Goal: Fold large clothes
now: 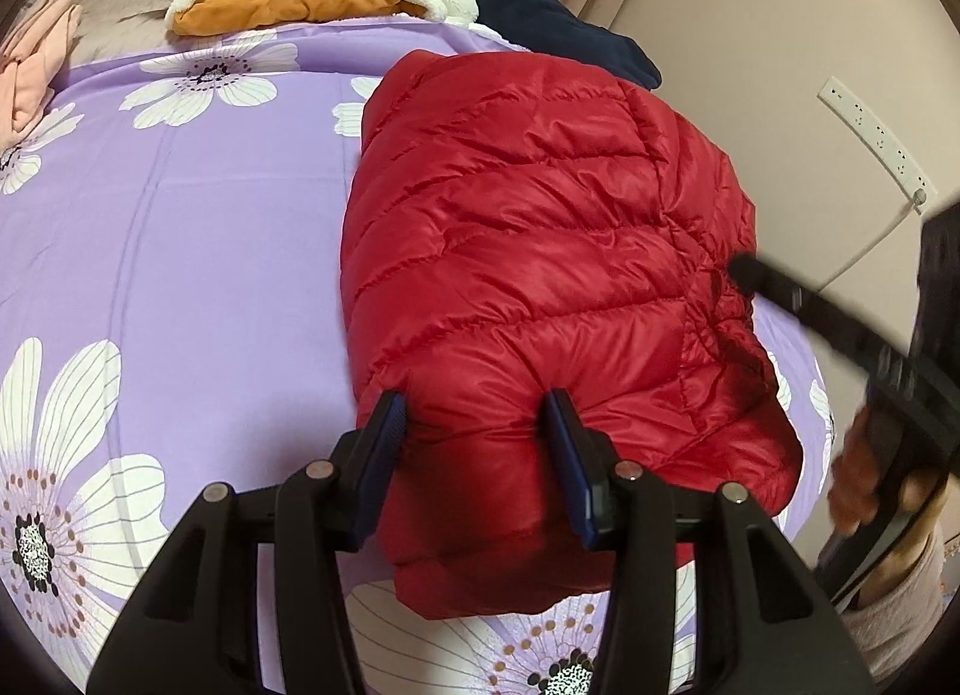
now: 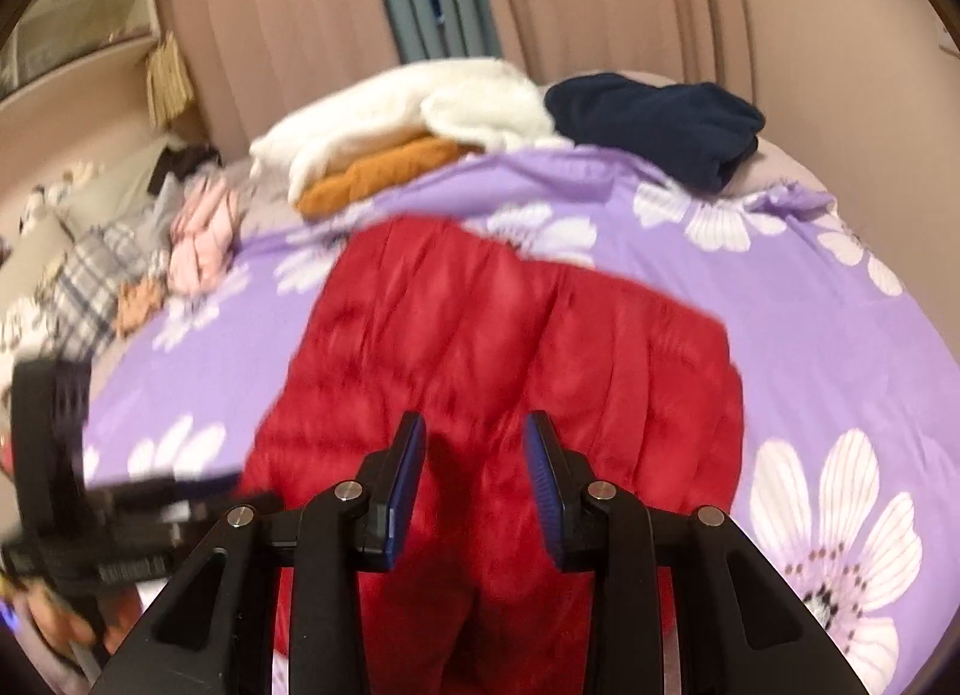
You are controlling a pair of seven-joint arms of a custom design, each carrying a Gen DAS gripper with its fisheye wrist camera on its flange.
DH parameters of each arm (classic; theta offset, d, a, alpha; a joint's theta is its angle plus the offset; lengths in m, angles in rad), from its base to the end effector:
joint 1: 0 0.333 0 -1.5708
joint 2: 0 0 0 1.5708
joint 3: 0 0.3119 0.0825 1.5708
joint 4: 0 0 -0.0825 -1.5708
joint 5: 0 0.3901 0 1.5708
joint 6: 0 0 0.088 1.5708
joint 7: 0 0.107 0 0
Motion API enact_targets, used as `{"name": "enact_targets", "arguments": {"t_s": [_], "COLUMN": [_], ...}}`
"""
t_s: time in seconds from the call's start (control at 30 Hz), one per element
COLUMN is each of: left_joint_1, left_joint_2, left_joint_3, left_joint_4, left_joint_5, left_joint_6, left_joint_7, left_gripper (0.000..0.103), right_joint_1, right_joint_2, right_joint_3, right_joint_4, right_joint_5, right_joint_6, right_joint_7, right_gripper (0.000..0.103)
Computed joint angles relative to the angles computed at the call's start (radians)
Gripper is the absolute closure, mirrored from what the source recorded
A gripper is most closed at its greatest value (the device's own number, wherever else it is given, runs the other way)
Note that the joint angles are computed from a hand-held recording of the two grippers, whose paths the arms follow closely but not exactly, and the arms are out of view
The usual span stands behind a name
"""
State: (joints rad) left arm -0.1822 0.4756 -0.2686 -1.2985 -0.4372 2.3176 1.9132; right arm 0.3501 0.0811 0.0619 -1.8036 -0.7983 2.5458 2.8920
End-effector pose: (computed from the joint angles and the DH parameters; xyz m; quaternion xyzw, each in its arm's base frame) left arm 0.6848 -0.2885 0.5406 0.4676 -0.8061 0.3627 0.0059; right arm 0.5814 0.2627 0.5612 -0.5033 0.7494 -0.2832 0.3237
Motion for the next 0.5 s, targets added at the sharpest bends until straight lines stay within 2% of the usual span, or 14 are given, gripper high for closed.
{"name": "enact_targets", "arguments": {"t_s": [0.1, 0.27, 0.33, 0.5], "left_joint_1": [-0.004, -0.013, -0.014, -0.018], "left_joint_2": [-0.006, -0.011, -0.009, -0.01], "left_joint_3": [0.002, 0.006, 0.005, 0.002], "left_joint_4": [-0.008, -0.018, -0.015, -0.018], "left_joint_5": [0.008, 0.025, 0.027, 0.034], "left_joint_6": [0.007, 0.019, 0.02, 0.031], "left_joint_7": [0.003, 0.0, 0.002, 0.019], "left_gripper": [0.055, 0.055, 0.055, 0.055], "right_joint_1": [-0.005, 0.014, 0.018, 0.002], "right_joint_2": [0.041, 0.13, 0.17, 0.206], "right_joint_3": [-0.014, -0.037, -0.045, -0.061], "right_joint_4": [0.064, 0.193, 0.24, 0.261], "right_joint_5": [-0.022, -0.037, -0.002, 0.13], "right_joint_6": [0.009, -0.036, -0.075, -0.107], "right_joint_7": [0.012, -0.035, -0.076, -0.132], "right_gripper": [0.069, 0.069, 0.069, 0.069]}}
